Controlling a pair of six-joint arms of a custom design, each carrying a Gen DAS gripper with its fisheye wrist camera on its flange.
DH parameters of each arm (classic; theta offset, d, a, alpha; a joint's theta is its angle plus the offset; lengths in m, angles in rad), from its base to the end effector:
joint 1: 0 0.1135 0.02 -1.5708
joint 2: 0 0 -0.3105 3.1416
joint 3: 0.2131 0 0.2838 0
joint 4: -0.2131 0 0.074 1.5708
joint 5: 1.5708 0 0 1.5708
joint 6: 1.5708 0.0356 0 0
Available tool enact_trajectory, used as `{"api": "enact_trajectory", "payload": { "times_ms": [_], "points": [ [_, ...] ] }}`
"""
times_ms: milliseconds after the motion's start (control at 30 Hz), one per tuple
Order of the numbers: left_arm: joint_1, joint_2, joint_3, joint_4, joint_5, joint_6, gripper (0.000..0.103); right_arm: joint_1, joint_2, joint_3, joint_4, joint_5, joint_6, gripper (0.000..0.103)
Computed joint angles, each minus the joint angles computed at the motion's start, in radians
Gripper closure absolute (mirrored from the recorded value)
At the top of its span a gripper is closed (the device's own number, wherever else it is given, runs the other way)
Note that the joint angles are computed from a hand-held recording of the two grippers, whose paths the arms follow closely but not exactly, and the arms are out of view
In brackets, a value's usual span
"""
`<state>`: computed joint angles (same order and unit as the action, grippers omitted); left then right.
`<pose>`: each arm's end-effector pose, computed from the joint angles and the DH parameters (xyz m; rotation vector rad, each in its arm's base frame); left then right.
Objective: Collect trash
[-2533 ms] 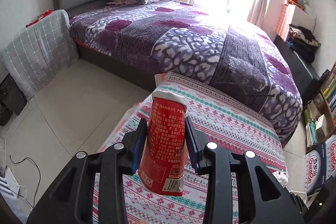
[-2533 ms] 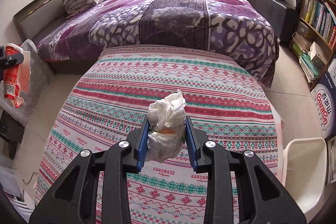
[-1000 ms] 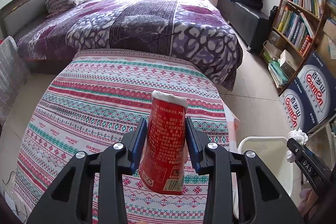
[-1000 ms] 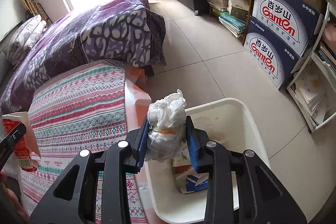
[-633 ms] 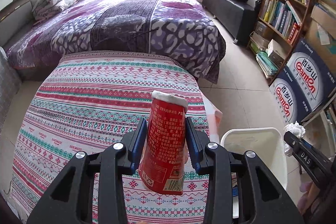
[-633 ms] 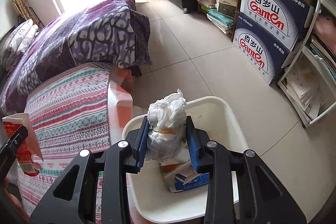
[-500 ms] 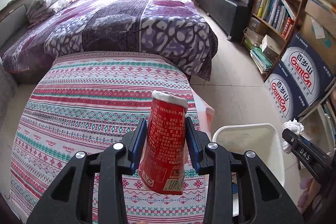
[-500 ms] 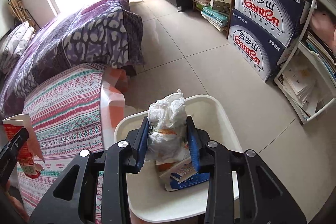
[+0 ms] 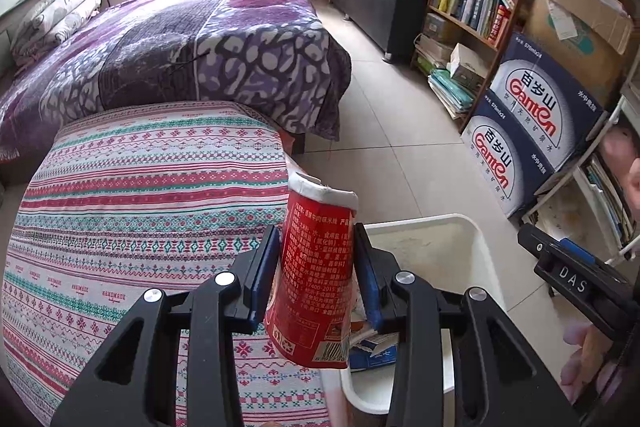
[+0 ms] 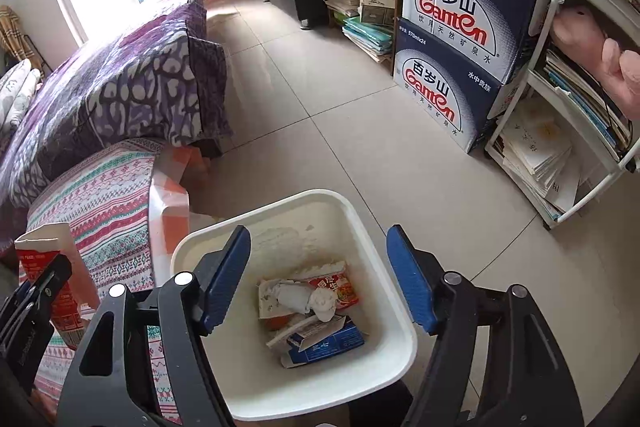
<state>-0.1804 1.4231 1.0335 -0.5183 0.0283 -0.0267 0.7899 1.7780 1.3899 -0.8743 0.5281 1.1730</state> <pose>0.3157 -0.0586 0.2844 0.2026 2.4740 -0.1232 0.2909 0.2680 0.2681 0.5875 2.4694 -0.0534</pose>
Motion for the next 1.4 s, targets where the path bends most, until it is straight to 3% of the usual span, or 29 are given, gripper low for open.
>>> {"api": "enact_trajectory", "payload": {
  "times_ms": [400,633,833,1000,1133,1400],
  "points": [
    [-0.133,0.013,-0.009,0.012,0.009,-0.035,0.063,-0.032,-0.125,-0.121,-0.025,0.026,0.068,0.031],
    [-0.183,-0.015,-0.037,0.041,0.064,-0.031,0.037,-0.035,-0.162,-0.146,-0.057,0.055,0.111,0.025],
    [-0.188,-0.058,-0.068,0.028,0.016,-0.01,0.034,-0.014,-0.168,-0.135,-0.087,0.1,0.113,0.02],
    [-0.156,-0.149,-0.117,0.021,-0.046,-0.006,0.029,0.031,-0.161,-0.1,-0.127,0.15,0.122,0.02],
    [-0.116,-0.255,-0.181,0.031,-0.101,-0.023,0.016,0.11,-0.167,-0.091,-0.181,0.216,0.222,0.01],
    [-0.026,-0.453,-0.292,-0.013,-0.125,-0.01,0.009,0.266,-0.151,-0.112,-0.216,0.238,0.386,0.007]
  ]
}}
